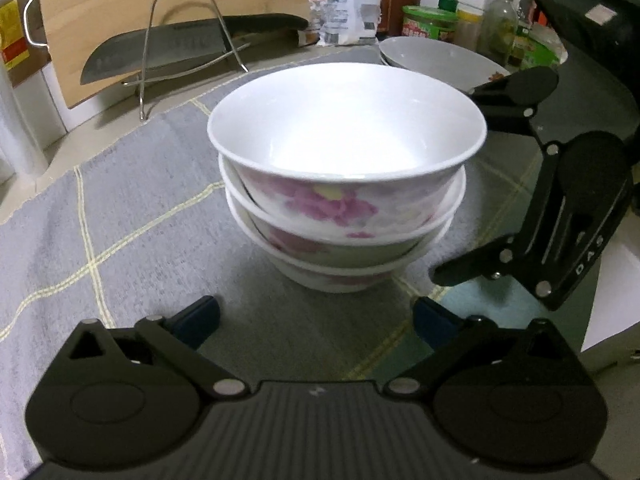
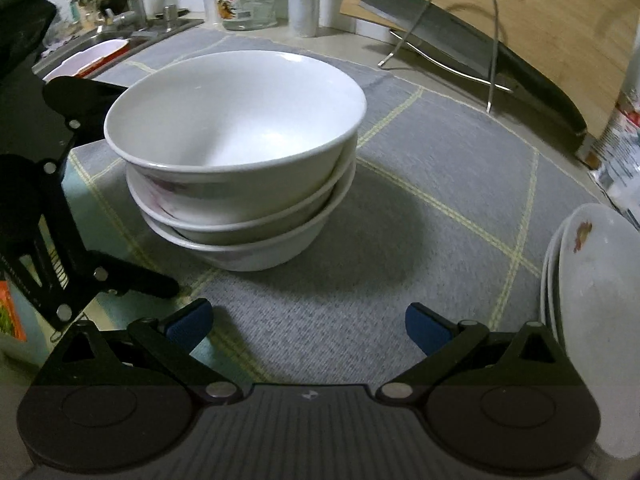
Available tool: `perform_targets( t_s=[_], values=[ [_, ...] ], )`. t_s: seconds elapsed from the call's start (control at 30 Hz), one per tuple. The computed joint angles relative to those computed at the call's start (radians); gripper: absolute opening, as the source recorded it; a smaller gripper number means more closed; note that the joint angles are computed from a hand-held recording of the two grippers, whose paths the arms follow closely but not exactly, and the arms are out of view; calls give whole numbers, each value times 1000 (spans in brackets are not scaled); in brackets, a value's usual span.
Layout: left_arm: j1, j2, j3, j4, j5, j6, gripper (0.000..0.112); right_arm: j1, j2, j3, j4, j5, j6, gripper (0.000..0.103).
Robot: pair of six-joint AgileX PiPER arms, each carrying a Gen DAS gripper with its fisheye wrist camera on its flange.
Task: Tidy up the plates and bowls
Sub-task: 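Bring the left gripper to the bowl stack while the right gripper approaches its other side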
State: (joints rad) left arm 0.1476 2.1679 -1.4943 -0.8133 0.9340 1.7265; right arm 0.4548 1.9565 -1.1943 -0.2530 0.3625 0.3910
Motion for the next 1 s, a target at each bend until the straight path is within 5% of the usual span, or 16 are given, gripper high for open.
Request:
perform_targets(
  t_s=[0.23, 0.47, 0.83, 1.0],
  values=[
    [35, 1, 49, -115, -4, 113, 103, -25, -37, 101, -11, -136, -33, 103],
    [20, -33, 104, -140, -69, 89, 103, -59, -66, 189, 191, -263, -307, 103],
    [9, 7, 26, -84, -23, 57, 103, -77, -65, 199, 589, -287, -743, 103],
    [19, 56, -58, -63, 70, 104, 102, -94, -49, 136, 617, -196, -807, 103]
  ],
)
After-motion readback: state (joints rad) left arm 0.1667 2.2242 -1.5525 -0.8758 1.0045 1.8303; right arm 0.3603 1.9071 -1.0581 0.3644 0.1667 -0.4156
